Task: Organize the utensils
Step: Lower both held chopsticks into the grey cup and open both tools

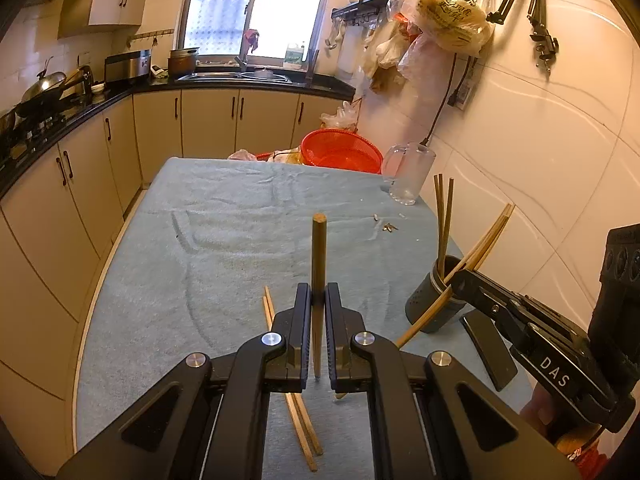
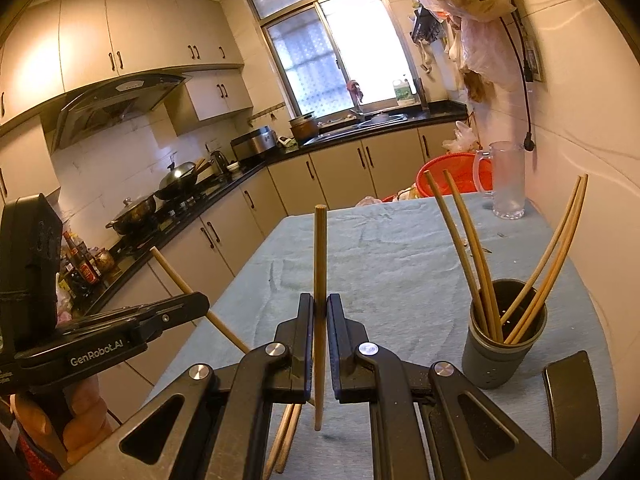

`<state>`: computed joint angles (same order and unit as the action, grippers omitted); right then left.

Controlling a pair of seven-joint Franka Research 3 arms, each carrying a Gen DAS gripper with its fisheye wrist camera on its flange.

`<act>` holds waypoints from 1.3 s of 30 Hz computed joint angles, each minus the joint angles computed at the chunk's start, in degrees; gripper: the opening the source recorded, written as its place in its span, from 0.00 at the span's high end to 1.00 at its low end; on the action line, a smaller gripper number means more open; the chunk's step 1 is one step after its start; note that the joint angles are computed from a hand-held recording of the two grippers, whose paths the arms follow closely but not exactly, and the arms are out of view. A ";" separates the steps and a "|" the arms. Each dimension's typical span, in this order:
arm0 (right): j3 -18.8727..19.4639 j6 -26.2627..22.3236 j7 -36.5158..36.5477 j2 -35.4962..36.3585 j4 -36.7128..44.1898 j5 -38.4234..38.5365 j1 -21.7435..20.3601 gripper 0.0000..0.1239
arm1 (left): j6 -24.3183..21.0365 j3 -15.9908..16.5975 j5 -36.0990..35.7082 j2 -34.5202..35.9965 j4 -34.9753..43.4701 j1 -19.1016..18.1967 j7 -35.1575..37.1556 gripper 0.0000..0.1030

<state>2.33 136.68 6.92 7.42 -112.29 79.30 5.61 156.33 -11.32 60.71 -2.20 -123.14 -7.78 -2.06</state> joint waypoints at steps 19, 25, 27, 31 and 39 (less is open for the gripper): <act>-0.57 -0.26 0.45 -0.41 -0.08 1.09 -0.88 0.94 | -1.30 -0.10 -0.48 1.64 2.63 -1.38 2.25 0.94; -1.12 -0.69 0.30 -0.90 -0.13 2.26 -1.57 0.94 | -2.02 -0.11 -0.30 2.30 4.47 -2.13 3.62 0.94; -1.35 -0.73 0.33 -0.95 0.10 2.67 -1.85 0.94 | -2.12 -0.08 -0.42 2.53 5.10 -2.35 4.25 0.94; -1.78 -0.71 0.11 -1.15 0.77 3.76 -2.50 0.94 | -1.61 0.09 -1.50 3.58 7.08 -2.76 6.13 0.94; -2.80 -0.66 0.85 -0.26 4.00 6.40 -4.73 0.94 | -0.23 0.61 -3.47 6.35 12.55 -4.05 10.22 0.94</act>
